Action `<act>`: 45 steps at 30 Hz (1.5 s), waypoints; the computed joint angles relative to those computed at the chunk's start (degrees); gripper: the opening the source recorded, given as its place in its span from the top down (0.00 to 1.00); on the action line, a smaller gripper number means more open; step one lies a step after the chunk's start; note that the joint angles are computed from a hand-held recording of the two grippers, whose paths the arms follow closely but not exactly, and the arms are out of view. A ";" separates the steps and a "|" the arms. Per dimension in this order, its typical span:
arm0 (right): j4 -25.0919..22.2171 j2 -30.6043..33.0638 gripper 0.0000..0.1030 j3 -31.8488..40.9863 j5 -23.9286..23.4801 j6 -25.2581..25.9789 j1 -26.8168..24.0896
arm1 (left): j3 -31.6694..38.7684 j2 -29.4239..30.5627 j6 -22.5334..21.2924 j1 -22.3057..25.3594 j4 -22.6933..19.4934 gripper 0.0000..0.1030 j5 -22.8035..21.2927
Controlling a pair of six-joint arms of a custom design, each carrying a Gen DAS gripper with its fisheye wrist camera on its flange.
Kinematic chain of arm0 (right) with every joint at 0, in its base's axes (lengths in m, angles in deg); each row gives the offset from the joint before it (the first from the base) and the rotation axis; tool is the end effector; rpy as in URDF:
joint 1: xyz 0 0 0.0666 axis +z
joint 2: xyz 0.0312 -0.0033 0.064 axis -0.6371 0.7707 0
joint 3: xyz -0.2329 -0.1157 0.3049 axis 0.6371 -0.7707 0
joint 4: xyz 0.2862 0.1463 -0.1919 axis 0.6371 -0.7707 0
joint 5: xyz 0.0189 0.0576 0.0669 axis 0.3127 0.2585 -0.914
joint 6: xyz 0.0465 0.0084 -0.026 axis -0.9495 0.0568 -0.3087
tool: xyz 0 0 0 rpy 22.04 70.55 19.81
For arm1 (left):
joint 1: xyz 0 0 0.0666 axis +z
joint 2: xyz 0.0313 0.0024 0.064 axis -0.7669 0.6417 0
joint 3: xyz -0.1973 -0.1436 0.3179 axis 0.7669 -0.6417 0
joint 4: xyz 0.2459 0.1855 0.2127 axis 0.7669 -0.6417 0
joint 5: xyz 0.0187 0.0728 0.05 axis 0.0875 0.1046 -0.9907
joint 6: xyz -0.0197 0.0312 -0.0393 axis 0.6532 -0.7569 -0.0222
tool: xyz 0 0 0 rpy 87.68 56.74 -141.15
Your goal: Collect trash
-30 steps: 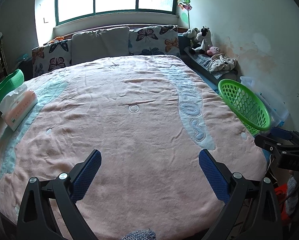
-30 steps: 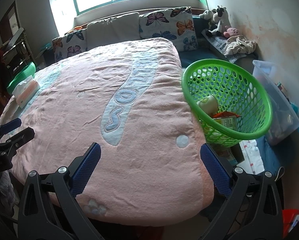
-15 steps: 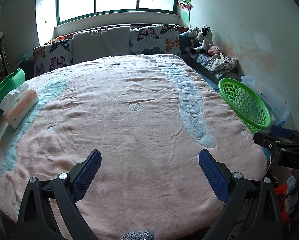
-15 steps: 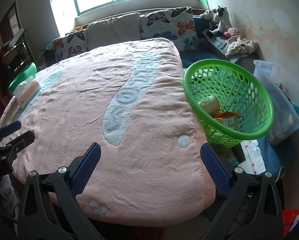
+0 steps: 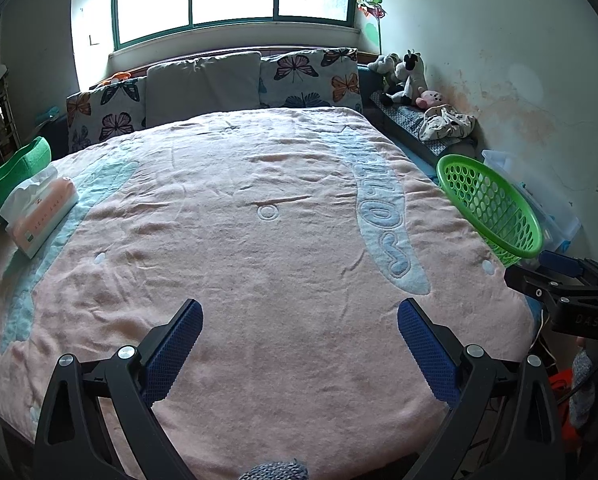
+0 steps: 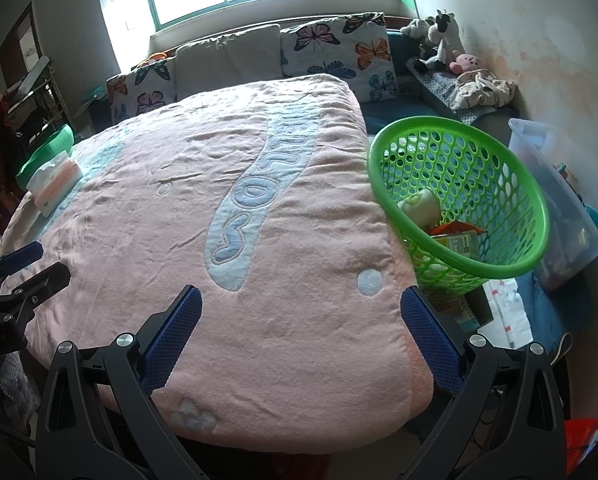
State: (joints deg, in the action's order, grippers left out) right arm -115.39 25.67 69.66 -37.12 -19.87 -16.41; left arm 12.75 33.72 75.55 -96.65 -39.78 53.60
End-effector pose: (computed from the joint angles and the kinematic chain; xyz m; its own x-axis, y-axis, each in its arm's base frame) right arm 0.3309 0.1388 0.5141 -0.7345 -0.1005 -0.6712 -0.2163 0.9721 0.0912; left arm 0.3011 -0.2953 0.5332 -0.7117 0.0165 -0.7023 0.0663 0.9968 -0.0438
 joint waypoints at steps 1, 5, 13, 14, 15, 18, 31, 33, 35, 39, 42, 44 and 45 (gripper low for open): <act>-0.01 0.03 0.04 0.01 -0.04 -0.07 0.02 | 0.02 0.01 0.00 -0.04 -0.11 0.08 -0.05; 0.07 0.02 0.04 -0.05 -0.13 -0.14 0.00 | 0.08 0.06 0.05 -0.07 -0.12 0.08 -0.12; 0.16 0.01 0.04 -0.20 -0.32 -0.14 -0.08 | 0.10 0.07 0.02 -0.04 -0.22 0.08 -0.11; 0.21 0.02 0.04 -0.23 -0.33 -0.08 -0.13 | 0.11 0.09 0.03 -0.02 -0.15 0.08 -0.13; 0.25 0.01 0.04 -0.26 -0.35 -0.03 -0.13 | 0.01 0.04 0.11 -0.05 -0.18 0.08 -0.18; 0.35 0.01 0.04 -0.28 -0.38 -0.05 -0.18 | -0.01 0.01 0.08 -0.03 -0.18 0.08 -0.14; 0.37 0.02 0.04 -0.46 -0.75 -0.08 -0.28 | -0.20 -0.14 -0.17 -0.06 -0.13 0.08 -0.13; 0.33 0.07 0.04 -0.44 -0.71 -0.09 -0.22 | -0.16 -0.10 -0.04 -0.04 -0.26 0.08 0.04; 0.28 0.10 0.04 -0.45 -0.73 -0.06 -0.23 | -0.31 -0.26 -0.04 0.18 -0.42 0.08 0.31; 0.35 0.04 0.04 -0.58 -0.91 -0.10 -0.28 | -0.73 -0.52 -0.33 0.66 -0.42 0.08 0.64; 0.30 0.07 0.04 -0.56 -0.89 -0.21 -0.22 | -0.54 -0.38 -0.35 0.58 -0.59 0.08 0.68; 0.37 0.07 0.04 -0.60 -0.93 -0.13 -0.25 | -0.24 -0.03 -0.27 0.41 -0.66 0.08 0.52; 0.37 0.09 0.04 -0.60 -0.96 -0.13 -0.25 | -0.25 -0.05 -0.21 0.43 -0.72 0.08 0.44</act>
